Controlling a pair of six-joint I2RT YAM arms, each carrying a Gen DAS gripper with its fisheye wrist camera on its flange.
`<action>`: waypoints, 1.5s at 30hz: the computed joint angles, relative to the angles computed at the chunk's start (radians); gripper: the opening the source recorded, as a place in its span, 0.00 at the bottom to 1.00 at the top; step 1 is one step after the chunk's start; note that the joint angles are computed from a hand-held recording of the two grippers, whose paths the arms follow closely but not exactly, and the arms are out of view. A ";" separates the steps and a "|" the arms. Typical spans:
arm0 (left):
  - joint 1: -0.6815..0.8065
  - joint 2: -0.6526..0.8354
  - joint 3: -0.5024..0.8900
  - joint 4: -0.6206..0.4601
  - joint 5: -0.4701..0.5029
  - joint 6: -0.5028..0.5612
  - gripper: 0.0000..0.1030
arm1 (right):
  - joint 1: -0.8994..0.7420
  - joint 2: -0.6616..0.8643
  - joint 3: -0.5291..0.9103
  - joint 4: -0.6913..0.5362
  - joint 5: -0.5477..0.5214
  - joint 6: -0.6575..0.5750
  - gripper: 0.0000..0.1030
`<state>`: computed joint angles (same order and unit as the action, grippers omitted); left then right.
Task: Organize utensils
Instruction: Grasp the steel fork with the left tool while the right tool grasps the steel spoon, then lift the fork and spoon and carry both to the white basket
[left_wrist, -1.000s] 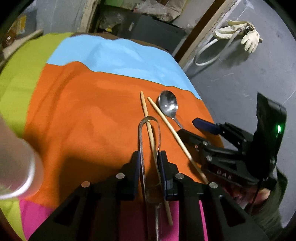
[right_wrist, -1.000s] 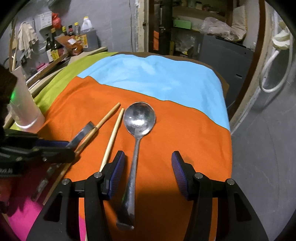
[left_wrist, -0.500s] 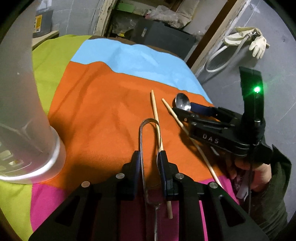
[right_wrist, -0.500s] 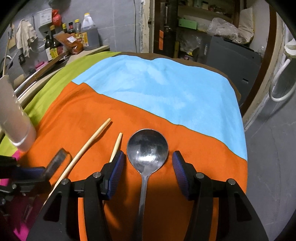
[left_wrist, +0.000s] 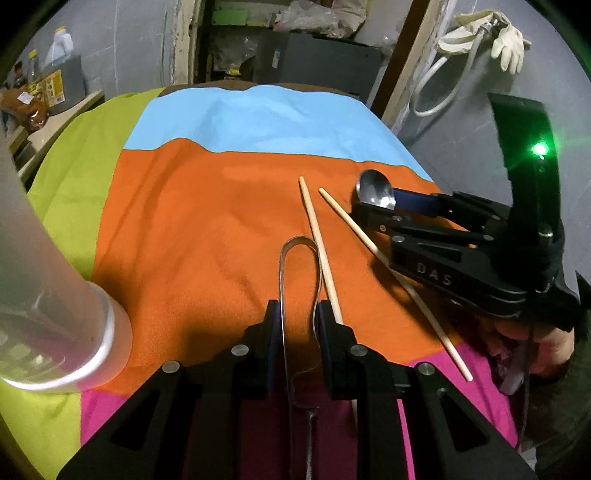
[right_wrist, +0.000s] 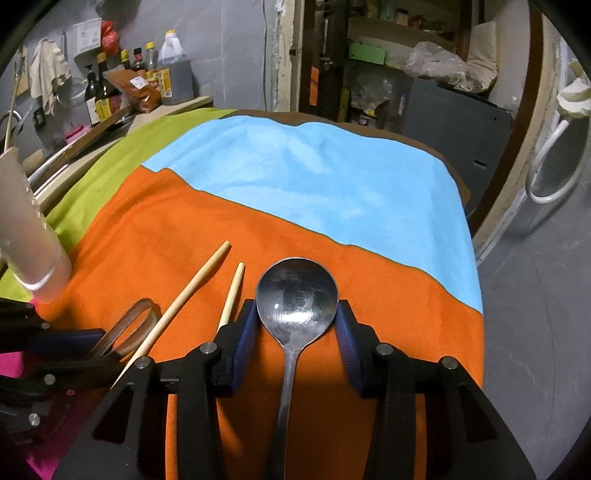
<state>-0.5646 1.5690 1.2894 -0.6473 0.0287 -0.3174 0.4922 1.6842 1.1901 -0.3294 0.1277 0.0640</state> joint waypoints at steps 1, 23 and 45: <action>-0.006 -0.007 -0.007 0.007 -0.009 0.000 0.16 | 0.002 -0.011 -0.010 0.009 0.007 0.004 0.39; -0.194 -0.393 -0.304 0.361 -0.381 0.044 0.15 | 0.267 -0.434 -0.381 0.428 0.450 0.007 0.38; -0.139 -0.690 -0.314 0.283 -0.414 0.087 0.15 | 0.481 -0.424 -0.242 0.477 0.578 -0.050 0.38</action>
<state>-0.7041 0.8790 0.9751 -0.3640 -0.3853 -0.2307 0.9729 1.2601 0.9480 0.1476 0.7053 0.0140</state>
